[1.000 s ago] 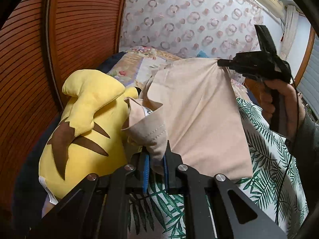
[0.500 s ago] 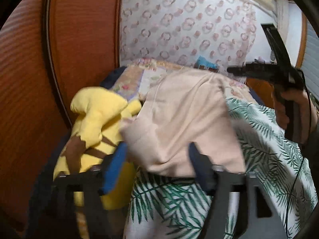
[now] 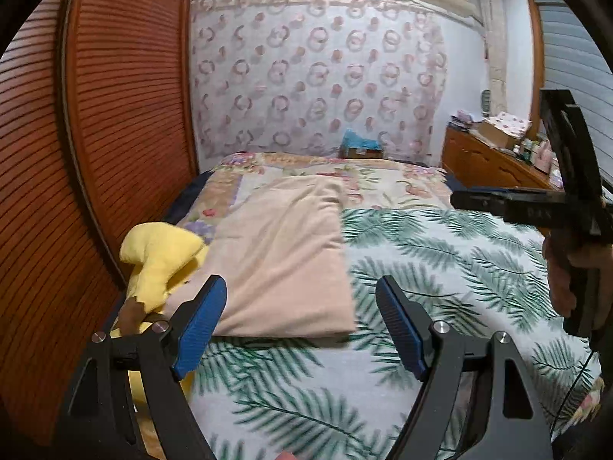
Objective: Fold small clothes
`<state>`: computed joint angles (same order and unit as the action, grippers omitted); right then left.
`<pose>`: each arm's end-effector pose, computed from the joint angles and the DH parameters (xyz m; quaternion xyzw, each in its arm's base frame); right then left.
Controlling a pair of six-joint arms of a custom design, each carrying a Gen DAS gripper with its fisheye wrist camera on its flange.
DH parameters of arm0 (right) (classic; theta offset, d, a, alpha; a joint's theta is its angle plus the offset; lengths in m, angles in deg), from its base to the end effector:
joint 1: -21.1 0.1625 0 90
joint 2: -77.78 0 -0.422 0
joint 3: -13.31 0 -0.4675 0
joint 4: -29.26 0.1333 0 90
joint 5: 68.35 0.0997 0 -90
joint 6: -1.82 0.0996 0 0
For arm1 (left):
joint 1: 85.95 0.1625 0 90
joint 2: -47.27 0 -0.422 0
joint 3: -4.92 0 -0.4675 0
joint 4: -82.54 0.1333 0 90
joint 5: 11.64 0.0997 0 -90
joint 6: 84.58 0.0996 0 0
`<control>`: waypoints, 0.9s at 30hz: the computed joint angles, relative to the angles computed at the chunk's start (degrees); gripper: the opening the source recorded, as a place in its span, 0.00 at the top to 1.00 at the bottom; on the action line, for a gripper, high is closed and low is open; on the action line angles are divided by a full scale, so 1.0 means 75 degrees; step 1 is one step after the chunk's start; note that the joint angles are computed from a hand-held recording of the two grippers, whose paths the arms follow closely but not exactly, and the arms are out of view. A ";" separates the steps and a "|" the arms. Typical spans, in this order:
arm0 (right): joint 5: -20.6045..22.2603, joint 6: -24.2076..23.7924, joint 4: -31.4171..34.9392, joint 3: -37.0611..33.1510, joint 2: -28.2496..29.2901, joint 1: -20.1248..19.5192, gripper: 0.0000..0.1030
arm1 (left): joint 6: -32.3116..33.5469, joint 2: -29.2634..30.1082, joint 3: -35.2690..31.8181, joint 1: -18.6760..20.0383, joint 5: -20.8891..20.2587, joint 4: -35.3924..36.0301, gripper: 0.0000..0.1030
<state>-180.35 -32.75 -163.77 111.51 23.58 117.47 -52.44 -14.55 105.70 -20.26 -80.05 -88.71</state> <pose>0.1746 -0.6986 0.2180 0.2107 -0.8332 0.4286 0.2789 -0.1328 -0.7069 0.2391 0.3738 0.8392 -0.3416 0.1985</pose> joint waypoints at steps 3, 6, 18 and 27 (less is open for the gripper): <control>-0.0131 0.0102 -0.0517 0.0902 -0.0522 0.0104 0.44 | -0.0034 -0.0159 0.0285 -0.0168 -0.0120 0.0027 0.22; -0.0314 0.0130 -0.0993 0.1638 -0.0931 0.0161 0.39 | -0.0057 -0.0260 0.0564 -0.0358 -0.0131 -0.0060 0.22; -0.1990 0.0204 -0.3582 0.3635 -0.1651 0.0957 0.33 | -0.0278 -0.0601 0.1503 -0.1079 -0.0175 -0.0566 0.22; -0.3151 -0.0258 -0.5464 0.4330 -0.1740 0.2160 0.32 | -0.0567 -0.0949 0.1865 -0.1536 -0.0018 -0.1001 0.22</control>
